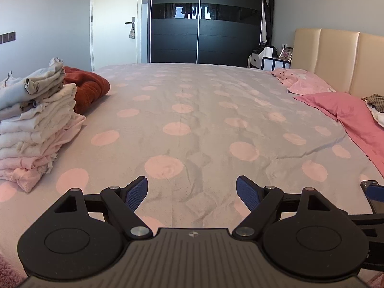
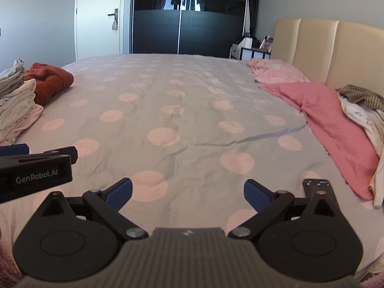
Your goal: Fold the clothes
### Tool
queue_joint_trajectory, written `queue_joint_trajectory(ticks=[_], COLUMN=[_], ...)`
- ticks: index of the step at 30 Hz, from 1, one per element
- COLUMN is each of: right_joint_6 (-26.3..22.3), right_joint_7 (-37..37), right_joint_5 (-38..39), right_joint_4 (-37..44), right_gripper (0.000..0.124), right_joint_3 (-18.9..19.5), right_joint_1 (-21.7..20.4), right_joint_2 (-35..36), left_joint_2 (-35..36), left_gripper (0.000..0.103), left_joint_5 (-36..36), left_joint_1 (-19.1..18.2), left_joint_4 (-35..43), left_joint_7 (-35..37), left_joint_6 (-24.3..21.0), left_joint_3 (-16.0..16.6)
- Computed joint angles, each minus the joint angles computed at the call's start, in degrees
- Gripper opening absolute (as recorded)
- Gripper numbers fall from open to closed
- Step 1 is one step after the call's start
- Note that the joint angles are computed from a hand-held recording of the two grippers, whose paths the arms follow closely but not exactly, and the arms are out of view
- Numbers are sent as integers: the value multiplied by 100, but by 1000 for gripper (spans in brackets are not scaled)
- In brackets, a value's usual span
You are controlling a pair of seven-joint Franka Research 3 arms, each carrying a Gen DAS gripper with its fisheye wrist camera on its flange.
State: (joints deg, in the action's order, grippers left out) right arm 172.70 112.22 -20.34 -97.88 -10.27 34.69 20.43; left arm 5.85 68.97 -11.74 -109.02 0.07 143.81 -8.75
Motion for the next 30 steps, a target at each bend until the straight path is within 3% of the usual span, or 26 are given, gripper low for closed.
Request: queue_joint_trajectory(ticks=[6,13,25,30], right_joint_6=[177,157,416,445], right_joint_7=[10,-342,-478,-615], right_joint_5=[27,420,367,483], right_joint_4=[156,227,122,74], right_gripper=[100,100,100,100], right_joint_3=[-114,24,-536,-418], right_joint_1=[67,-22,463,373], right_joint_2=[215,286,270,214], left_joint_2=[152,182,160,107], left_gripper=[81,81,81,81], left_joint_5=[-15,119,74,211], left_joint_1=[-25,-50,-56,-74], left_joint_4=[151,154,154,116], left_joint_7=[37,-122,-39,-187], left_joint_6=[-10,79,114,33], left_joint_3=[37,81,69,64])
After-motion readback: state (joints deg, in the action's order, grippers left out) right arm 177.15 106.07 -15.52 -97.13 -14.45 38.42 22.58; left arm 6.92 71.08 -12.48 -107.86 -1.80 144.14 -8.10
